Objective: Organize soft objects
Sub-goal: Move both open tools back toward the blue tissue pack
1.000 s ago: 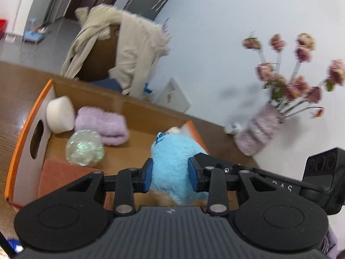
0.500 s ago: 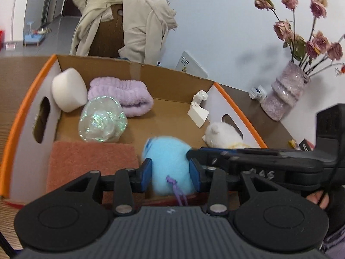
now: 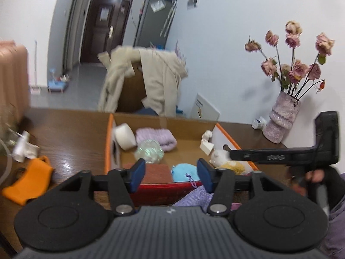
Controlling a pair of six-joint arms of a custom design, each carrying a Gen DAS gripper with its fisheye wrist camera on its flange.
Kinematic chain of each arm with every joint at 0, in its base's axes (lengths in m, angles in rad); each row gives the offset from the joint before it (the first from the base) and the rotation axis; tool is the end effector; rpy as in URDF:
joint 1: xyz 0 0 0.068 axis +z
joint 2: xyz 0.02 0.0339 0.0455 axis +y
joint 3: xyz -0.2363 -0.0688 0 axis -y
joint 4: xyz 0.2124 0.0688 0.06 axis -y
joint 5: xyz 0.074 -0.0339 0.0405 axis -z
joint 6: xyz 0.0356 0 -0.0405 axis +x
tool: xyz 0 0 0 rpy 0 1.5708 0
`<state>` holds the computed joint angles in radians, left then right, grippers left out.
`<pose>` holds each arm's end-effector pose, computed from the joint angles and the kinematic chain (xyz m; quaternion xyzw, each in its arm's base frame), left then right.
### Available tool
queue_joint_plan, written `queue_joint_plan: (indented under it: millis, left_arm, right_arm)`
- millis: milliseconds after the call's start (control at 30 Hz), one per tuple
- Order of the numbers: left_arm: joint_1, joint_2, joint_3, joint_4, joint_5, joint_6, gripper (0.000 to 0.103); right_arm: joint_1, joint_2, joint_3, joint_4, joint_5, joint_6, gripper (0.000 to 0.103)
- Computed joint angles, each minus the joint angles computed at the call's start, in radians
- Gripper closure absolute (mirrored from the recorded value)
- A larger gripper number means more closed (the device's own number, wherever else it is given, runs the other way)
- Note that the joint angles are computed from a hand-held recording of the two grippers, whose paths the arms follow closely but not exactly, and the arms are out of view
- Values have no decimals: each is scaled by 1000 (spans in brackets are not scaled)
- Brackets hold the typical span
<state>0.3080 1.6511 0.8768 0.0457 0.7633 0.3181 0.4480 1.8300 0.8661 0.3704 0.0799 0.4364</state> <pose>0.3002 0.0697 0.1770 0.1565 0.8462 -0.2066 0.4656 0.3093 0.1455 0.1404 0.0136 0.8824 0.1689 0.4390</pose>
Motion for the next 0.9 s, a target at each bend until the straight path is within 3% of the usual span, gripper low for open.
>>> queue_joint_plan:
  millis: [133, 200, 333, 433, 500, 567, 633, 700, 800, 900]
  left_arm:
    - [107, -201, -174, 28, 70, 73, 28]
    - [183, -297, -251, 3, 136, 126, 26]
    - [325, -453, -351, -118, 260, 254, 21]
    - [448, -541, -411, -245, 355, 382, 20]
    - [567, -537, -416, -420, 429, 564, 19]
    - [697, -448, -385, -670, 474, 859, 19]
    - [823, -327, -361, -879, 465, 1150, 19]
    - [946, -225, -357, -998, 428, 1375, 18]
    - [1055, -128, -354, -1049, 365, 1556, 15]
    - [1074, -93, -349, -1007, 334, 1553, 14]
  right_arm:
    - [89, -295, -232, -22, 135, 2, 55]
    - [155, -429, -326, -48, 213, 18, 52]
    - [381, -673, -469, -143, 447, 98, 45]
    - [605, -743, -513, -223, 656, 217, 38]
    - [758, -725, -523, -261, 793, 330, 36]
    - [901, -678, -534, -281, 906, 456, 34]
    - [1017, -559, -511, -320, 978, 616, 30]
    - [1113, -436, -453, -427, 1018, 805, 29]
    - [1199, -291, -401, -486, 1017, 1015, 27]
    - [1220, -223, -405, -417, 974, 1054, 26]
